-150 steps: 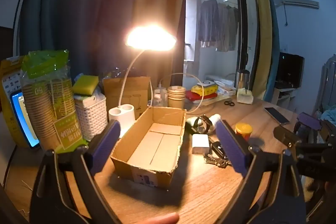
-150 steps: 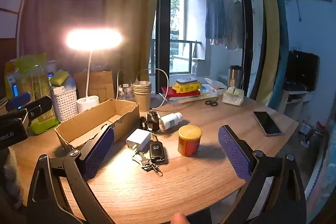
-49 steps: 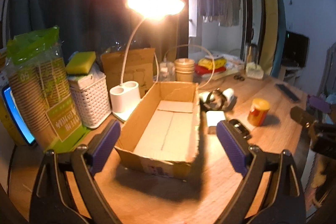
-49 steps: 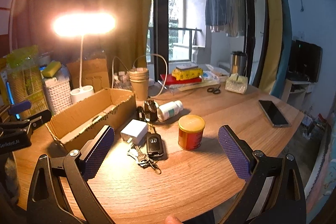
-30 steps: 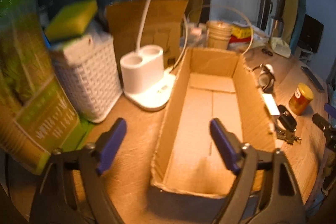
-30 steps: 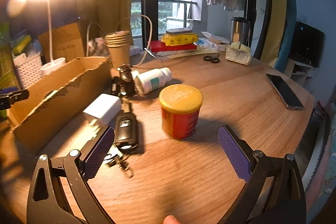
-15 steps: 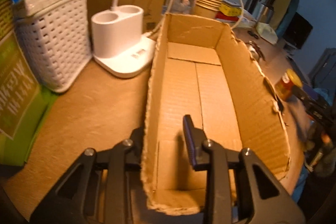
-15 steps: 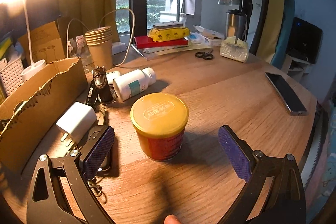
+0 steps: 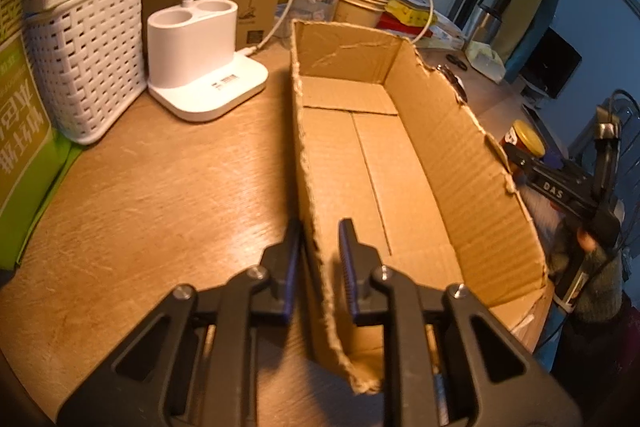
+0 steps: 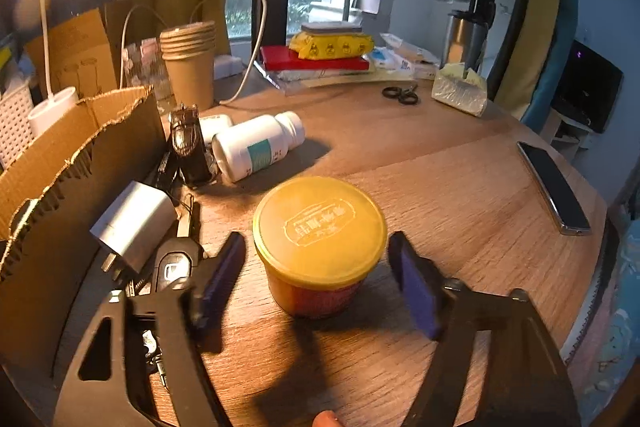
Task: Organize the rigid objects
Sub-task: 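Grasp the cardboard box wall with the left tool while the right tool grasps the yellow-lidded jar, then carry the yellow-lidded jar into the box with the right tool and release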
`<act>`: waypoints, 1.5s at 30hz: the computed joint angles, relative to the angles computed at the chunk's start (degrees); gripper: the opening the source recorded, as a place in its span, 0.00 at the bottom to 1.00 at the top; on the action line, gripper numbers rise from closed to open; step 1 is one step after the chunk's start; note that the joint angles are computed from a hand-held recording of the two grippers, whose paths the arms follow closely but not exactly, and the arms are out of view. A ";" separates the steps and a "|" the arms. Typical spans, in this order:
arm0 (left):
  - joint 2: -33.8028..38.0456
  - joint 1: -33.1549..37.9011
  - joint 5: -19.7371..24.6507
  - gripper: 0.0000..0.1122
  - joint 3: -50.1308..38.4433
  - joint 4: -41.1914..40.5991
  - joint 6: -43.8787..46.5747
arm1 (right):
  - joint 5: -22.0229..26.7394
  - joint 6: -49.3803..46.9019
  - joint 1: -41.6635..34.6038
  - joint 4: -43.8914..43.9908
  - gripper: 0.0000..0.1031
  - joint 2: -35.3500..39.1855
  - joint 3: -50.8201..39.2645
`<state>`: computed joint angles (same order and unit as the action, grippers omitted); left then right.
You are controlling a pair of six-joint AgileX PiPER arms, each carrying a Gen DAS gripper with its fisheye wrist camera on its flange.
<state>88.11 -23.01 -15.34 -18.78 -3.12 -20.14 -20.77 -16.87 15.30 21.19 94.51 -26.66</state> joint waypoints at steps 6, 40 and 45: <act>0.31 -0.14 -1.19 0.11 0.37 -4.87 4.99 | 1.13 -2.86 0.44 2.05 0.56 0.59 -0.91; 0.69 -1.64 -3.23 0.10 0.83 -11.03 10.12 | 4.57 -27.80 34.79 33.61 0.56 -19.52 0.14; 0.54 -1.56 -3.00 0.10 0.76 -10.81 9.92 | 5.27 -20.70 35.43 27.13 0.56 -15.53 -0.95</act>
